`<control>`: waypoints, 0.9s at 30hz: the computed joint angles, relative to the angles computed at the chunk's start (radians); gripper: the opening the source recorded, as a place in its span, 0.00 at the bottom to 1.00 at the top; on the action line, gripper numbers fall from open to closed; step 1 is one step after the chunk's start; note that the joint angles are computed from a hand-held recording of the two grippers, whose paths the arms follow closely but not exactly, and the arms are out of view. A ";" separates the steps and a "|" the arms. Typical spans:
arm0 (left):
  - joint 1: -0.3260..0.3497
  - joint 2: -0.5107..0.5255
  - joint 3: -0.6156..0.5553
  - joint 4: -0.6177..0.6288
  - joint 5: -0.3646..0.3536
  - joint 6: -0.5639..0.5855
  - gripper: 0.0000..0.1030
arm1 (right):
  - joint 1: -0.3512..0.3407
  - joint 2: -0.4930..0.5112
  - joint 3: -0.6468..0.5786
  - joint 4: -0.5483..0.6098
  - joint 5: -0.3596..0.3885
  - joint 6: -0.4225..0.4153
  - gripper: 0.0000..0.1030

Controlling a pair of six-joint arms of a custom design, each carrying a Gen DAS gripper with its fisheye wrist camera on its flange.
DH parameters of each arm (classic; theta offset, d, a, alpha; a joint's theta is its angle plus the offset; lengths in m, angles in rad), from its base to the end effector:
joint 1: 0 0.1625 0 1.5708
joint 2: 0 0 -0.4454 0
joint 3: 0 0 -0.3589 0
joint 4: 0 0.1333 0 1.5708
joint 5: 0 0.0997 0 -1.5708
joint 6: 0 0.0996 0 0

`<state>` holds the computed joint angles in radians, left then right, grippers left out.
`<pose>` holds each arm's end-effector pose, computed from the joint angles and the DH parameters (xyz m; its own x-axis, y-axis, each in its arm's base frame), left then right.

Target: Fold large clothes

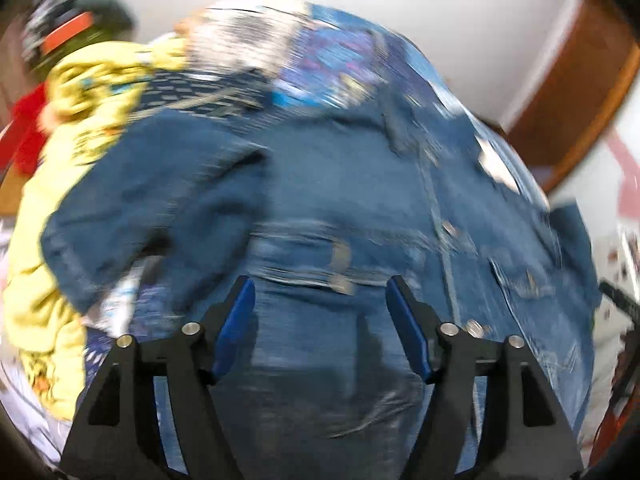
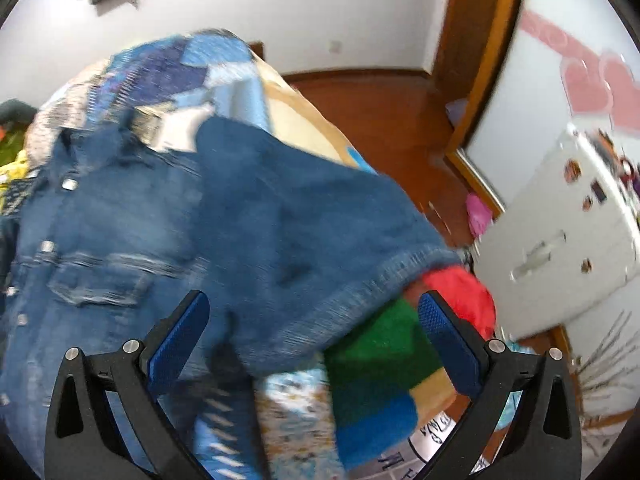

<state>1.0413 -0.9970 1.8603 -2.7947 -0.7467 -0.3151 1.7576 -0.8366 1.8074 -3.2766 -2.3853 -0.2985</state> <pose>-0.1210 -0.6154 0.2357 -0.8282 -0.1366 -0.5436 0.2271 0.8049 -0.5483 0.1751 -0.5988 0.2131 -0.6905 0.1219 0.7129 -0.3566 0.8002 -0.4822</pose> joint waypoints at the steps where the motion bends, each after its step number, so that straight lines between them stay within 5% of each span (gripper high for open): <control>1: 0.006 -0.018 0.007 -0.010 0.010 -0.016 0.75 | 0.012 0.002 -0.003 -0.007 0.009 -0.008 1.00; 6: 0.076 -0.123 0.059 -0.091 -0.008 -0.113 0.84 | 0.079 0.038 -0.052 -0.016 0.081 -0.062 1.00; 12: 0.236 -0.173 0.081 -0.170 -0.267 -0.259 0.84 | 0.118 0.110 -0.138 0.027 0.165 -0.149 1.00; 18: 0.383 -0.109 0.047 -0.303 -0.562 -0.340 0.84 | 0.136 0.192 -0.223 0.096 0.188 -0.178 1.00; 22: 0.431 -0.063 -0.002 -0.336 -0.619 -0.371 0.84 | 0.135 0.226 -0.262 0.180 0.196 -0.168 1.00; 27: 0.456 -0.020 -0.068 -0.337 -0.559 -0.430 0.82 | 0.133 0.244 -0.278 0.216 0.188 -0.155 1.00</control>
